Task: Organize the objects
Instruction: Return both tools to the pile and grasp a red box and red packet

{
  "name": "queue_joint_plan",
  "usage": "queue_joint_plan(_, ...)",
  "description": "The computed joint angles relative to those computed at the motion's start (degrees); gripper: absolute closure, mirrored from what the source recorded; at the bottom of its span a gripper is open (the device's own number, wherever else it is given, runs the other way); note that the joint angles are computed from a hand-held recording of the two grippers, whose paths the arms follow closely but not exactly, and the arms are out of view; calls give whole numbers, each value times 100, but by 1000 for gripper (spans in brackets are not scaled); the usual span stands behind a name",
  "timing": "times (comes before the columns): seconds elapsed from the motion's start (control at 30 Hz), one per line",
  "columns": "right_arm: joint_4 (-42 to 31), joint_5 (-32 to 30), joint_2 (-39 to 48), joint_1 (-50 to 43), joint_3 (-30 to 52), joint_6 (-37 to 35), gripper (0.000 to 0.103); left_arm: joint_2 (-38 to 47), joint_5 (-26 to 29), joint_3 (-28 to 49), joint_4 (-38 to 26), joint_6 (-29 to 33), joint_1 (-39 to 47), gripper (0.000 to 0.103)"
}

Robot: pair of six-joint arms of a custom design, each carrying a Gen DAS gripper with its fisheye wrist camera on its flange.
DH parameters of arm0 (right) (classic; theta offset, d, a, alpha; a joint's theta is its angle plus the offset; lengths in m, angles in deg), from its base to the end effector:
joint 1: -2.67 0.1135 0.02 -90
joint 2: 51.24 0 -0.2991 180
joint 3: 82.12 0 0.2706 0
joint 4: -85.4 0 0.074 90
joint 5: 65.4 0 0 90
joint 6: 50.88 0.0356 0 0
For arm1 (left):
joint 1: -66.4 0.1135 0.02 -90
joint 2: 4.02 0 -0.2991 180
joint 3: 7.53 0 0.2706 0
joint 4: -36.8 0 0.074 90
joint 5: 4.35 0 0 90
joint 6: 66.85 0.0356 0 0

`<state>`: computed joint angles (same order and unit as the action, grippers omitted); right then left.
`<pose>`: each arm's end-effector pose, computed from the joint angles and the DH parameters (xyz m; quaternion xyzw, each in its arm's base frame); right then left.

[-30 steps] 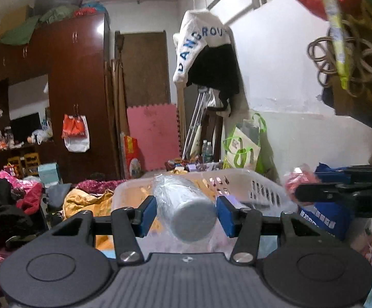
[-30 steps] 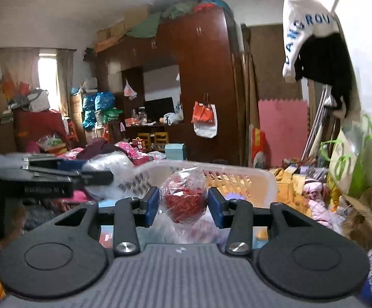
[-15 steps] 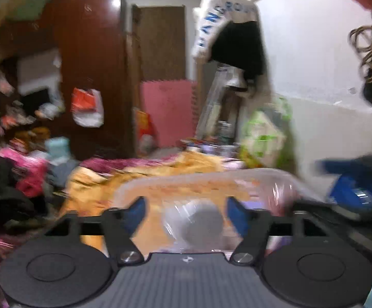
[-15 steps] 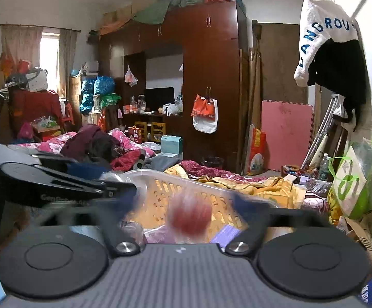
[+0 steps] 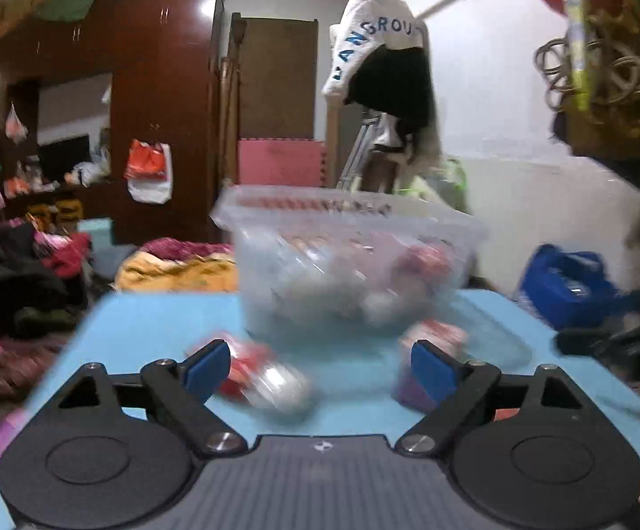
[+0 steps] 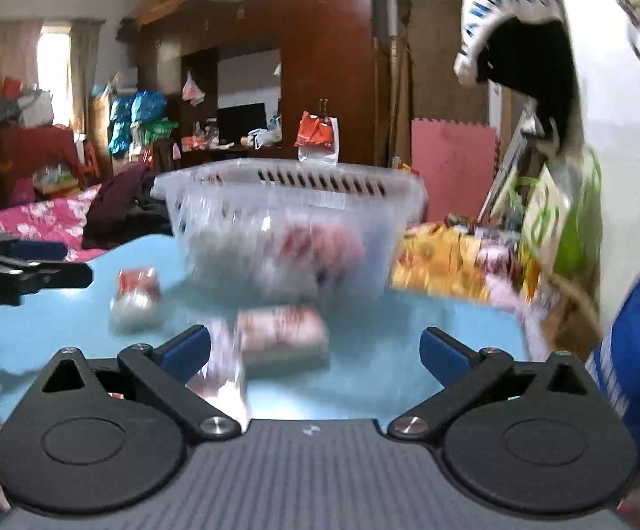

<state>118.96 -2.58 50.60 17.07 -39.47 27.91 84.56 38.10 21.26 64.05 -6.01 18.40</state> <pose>0.3013 0.0941 0.1281 -0.3044 0.7744 0.2132 0.5120 0.1743 -0.1544 0.1259 -0.0598 0.8234 0.0020 0.5643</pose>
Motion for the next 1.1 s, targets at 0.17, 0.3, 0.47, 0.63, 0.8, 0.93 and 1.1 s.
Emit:
queue_joint_plan(0.17, 822, -973, 665, -416, -165, 503, 0, 891, -437, 579, -277, -9, -657, 12)
queue_joint_plan(0.3, 1013, -933, 675, -261, -293, 351, 0, 1679, -401, 968, -284, 133, -891, 12)
queue_joint_plan(0.47, 1559, -932, 715, -120, -747, -26, 6, 2075, 88, 1015, 168, 265, -795, 14)
queue_joint_plan(0.63, 1655, -708, 797, 105, -758, -198, 17, 2243, -96, 995, 314, 361, -869, 51)
queue_joint_plan(0.8, 1358, -578, 888, 273, -638, -398, 22, 2301, -623, 784, 748, 541, -1005, 51)
queue_joint_plan(0.93, 1496, -336, 926, 370, -711, -411, 22, 2264, -721, 676, 899, 676, -994, 51)
queue_joint_plan(1.1, 1139, -109, 843, 477, -646, -556, 36, 2185, -590, 633, 846, 619, -912, 51)
